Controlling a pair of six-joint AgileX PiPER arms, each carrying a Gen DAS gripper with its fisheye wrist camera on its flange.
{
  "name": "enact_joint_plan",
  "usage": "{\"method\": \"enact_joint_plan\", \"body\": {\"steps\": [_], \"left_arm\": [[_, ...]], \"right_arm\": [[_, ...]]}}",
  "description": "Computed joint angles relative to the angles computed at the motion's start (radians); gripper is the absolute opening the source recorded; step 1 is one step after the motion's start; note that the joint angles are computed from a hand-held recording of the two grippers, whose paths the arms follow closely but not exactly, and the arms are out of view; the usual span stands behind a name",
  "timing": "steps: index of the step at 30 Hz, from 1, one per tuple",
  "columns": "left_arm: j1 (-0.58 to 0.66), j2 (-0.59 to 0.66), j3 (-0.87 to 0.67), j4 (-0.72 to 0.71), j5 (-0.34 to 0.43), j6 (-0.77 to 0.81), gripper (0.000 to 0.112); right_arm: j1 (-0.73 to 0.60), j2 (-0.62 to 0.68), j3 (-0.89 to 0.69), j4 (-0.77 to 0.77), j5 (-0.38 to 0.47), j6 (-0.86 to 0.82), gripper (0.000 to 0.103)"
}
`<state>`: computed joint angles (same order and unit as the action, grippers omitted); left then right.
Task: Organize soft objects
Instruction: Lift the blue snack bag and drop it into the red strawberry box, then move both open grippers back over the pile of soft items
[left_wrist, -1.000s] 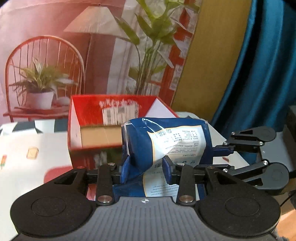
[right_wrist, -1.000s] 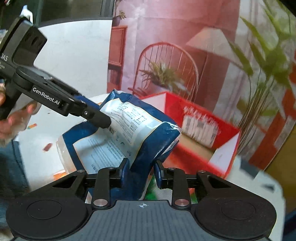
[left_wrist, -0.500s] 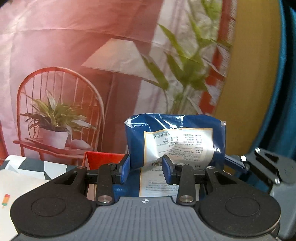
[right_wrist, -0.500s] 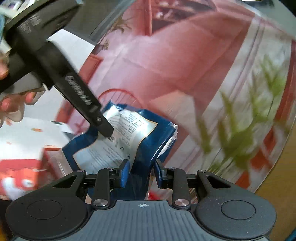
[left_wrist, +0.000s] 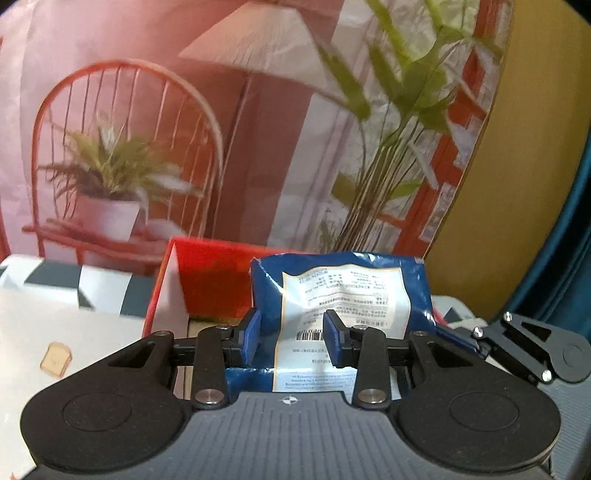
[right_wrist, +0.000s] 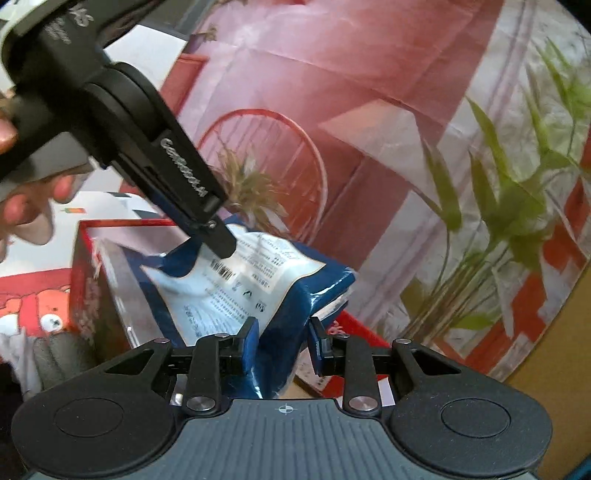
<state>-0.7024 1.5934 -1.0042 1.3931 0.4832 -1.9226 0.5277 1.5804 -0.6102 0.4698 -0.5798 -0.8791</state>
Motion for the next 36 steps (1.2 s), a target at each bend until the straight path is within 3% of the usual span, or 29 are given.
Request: {"method": "enact_joint_plan", "body": {"steps": [3,5,10,13,16,21,24,29,32,36], "left_arm": [[0.019,0.004,-0.001,0.108,-0.012,-0.071,0.039],[0.037,0.019,-0.024,0.066,-0.033,-0.041,0.039],[0.069,0.087,-0.075,-0.147,-0.067,0.169,0.039],[0.078,0.079,-0.046,-0.140,-0.086,0.150,0.039],[0.084,0.049,-0.012,-0.136,-0.092,0.139,0.039],[0.040,-0.011,0.028,-0.201,-0.024,0.224,0.039],[-0.015,-0.064,0.071,-0.197,0.034,0.207,0.039],[-0.134,-0.183,0.176,-0.142,0.129,0.099,0.039],[-0.211,-0.235,0.223,-0.160,0.184,0.080,0.039],[-0.356,-0.277,0.299,-0.177,0.290,0.002,0.039]], "right_arm": [[-0.003,-0.017,-0.017,0.024,-0.034,-0.032,0.026],[-0.001,-0.004,-0.046,0.061,-0.061,-0.089,0.023],[-0.043,0.045,-0.185,0.250,0.174,-0.214,0.015],[-0.028,0.078,-0.202,0.385,0.196,-0.302,0.013],[-0.037,0.080,-0.196,0.413,0.213,-0.260,0.013],[-0.086,0.021,-0.154,0.381,0.276,-0.065,0.014],[-0.107,-0.049,-0.084,0.255,0.288,0.147,0.018],[-0.078,-0.223,0.091,0.073,0.236,0.455,0.023],[-0.012,-0.330,0.205,0.101,0.175,0.502,0.023],[0.153,-0.417,0.327,0.331,0.075,0.417,0.028]]}}
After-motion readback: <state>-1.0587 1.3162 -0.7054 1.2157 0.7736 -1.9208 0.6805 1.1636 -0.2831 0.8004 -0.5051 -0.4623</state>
